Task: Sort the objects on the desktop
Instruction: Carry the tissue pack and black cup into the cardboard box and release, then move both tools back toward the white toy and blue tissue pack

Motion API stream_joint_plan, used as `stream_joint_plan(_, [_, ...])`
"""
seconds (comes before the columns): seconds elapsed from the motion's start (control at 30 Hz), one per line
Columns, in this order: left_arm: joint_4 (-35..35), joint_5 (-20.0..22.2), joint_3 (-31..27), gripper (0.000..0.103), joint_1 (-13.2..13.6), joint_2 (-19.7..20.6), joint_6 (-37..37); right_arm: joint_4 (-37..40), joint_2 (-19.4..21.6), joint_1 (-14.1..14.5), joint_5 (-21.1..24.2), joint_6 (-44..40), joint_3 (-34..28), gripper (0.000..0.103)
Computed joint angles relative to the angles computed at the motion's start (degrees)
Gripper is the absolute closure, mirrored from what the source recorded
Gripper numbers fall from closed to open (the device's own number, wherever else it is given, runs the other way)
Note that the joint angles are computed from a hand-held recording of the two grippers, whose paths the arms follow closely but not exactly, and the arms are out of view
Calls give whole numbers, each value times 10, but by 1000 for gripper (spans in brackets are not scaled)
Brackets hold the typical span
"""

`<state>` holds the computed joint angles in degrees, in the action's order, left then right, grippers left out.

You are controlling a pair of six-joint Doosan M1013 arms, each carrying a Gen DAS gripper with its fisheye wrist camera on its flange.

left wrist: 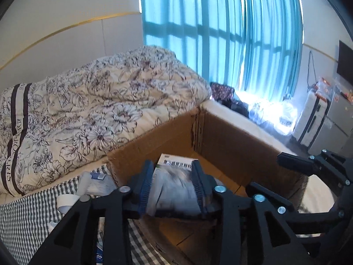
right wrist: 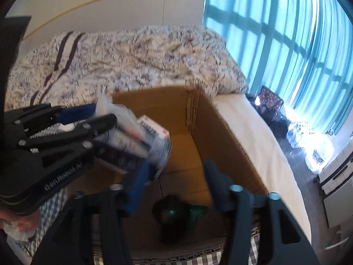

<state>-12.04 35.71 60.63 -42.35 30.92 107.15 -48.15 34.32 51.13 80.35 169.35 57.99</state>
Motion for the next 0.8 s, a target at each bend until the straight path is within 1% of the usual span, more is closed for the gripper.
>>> stream_joint_plan(0.1, [-51,-20,12,54,6,-12,41,-26,5,9,15,-4,-14,45])
stream_joint_plan(0.17, [-54,-33,19,51,6,-20,44,-43,8,14,25,-6,-22,45])
stream_joint_plan(0.23, [-67,-36,24,44,9,-26,55,-60,10,19,30,-2,-29,44])
stream_joint_plan(0.33, [-87,-39,30,43,13,-36,72,-80,14,25,35,2,-41,44])
stream_joint_plan(0.4, [-99,-44,35,41,18,-44,80,-92,17,29,38,0,-50,41])
stream_joint_plan(0.47, [-109,-61,44,34,23,-53,86,-106,21,33,42,1,-58,37])
stream_joint_plan(0.53, [-119,-86,57,22,30,-65,90,-120,22,37,44,6,-62,34])
stream_joint_plan(0.57, [-130,-100,65,20,33,-71,98,-125,23,38,43,6,-66,31])
stream_joint_plan(0.6, [-149,-118,74,16,39,-79,113,-127,23,39,40,3,-69,25])
stream_joint_plan(0.7, [-169,-157,92,9,50,-96,133,-141,25,44,36,-7,-76,21])
stream_joint_plan(0.73, [-174,-165,95,5,53,-100,138,-148,27,46,37,-6,-79,19])
stream_joint_plan(0.8, [-190,-182,103,0,60,-108,156,-160,29,49,31,1,-83,15])
